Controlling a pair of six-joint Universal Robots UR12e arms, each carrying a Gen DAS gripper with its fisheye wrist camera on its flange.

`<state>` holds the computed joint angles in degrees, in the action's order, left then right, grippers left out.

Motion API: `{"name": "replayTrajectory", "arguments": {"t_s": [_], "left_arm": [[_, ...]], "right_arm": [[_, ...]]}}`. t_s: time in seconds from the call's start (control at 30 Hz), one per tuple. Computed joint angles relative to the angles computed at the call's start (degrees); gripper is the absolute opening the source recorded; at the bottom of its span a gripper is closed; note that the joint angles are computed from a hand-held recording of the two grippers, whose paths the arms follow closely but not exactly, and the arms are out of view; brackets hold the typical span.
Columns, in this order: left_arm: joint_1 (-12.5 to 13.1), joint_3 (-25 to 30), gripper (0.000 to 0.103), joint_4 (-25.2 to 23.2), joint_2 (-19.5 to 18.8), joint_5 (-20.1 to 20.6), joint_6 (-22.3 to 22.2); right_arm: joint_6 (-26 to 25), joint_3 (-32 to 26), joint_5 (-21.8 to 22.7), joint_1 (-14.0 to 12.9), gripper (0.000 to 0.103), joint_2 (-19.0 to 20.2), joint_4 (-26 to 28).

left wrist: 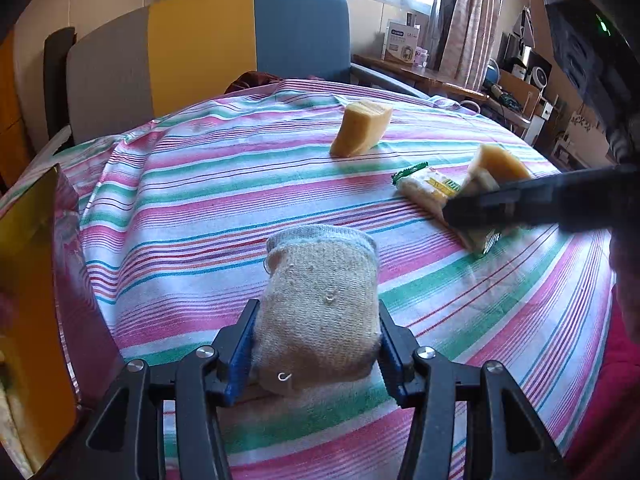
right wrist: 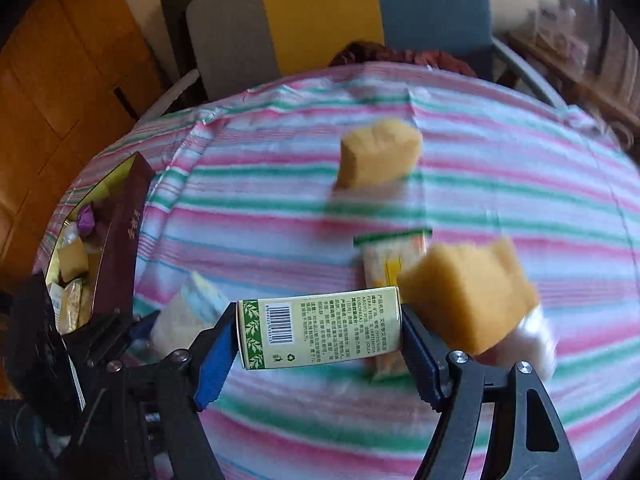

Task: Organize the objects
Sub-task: 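Lower the fabric roll into the gold tray and open the left tool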

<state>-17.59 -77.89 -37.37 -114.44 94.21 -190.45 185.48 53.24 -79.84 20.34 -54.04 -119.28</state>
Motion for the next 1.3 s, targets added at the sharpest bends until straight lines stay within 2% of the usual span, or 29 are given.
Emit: {"name": "replayTrajectory", "arguments": {"t_s": [0.07,0.2,0.37,0.57,0.73,0.83,1.03,1.17,1.3], "left_arm": [[0.05,-0.54,0.053,-0.24,0.65,-0.71,-0.74],[-0.26,-2.53,0.053,1.51,2.64,-0.80,-0.96],[-0.28,-4.39,0.053,2.59,5.08,-0.74,-2.46],[1.14,-6.07,0.053,2.45,7.96,-1.03,-5.86],[4.93,-7.67,0.053,0.84,10.68,-2.09,-14.88],[8.15,-8.36,0.053,0.10,11.88,-2.50,-20.18],[13.36,-8.02,0.053,-2.63,11.93,-0.14,-23.95],[16.54,-6.35,0.053,-6.85,10.26,-0.90,-26.79],[18.46,-5.02,0.053,-10.09,8.62,-1.83,-29.21]], "right_arm": [[-1.25,0.76,-2.32,0.51,0.076,-0.35,0.82],[-3.23,0.31,-2.36,0.90,0.075,0.29,1.86],[-6.46,-0.22,-4.96,1.62,0.076,0.89,2.51],[-10.46,-0.22,-8.93,2.92,0.075,1.23,2.57],[-11.68,-0.16,-10.35,3.36,0.076,1.39,2.01],[-11.72,-0.05,-10.61,3.39,0.076,1.39,1.86],[-11.96,-0.03,-11.20,3.57,0.076,1.43,1.68],[-12.26,-0.01,-11.32,3.60,0.076,1.44,1.61],[-12.45,-0.03,-11.23,3.58,0.076,1.47,1.55]]}}
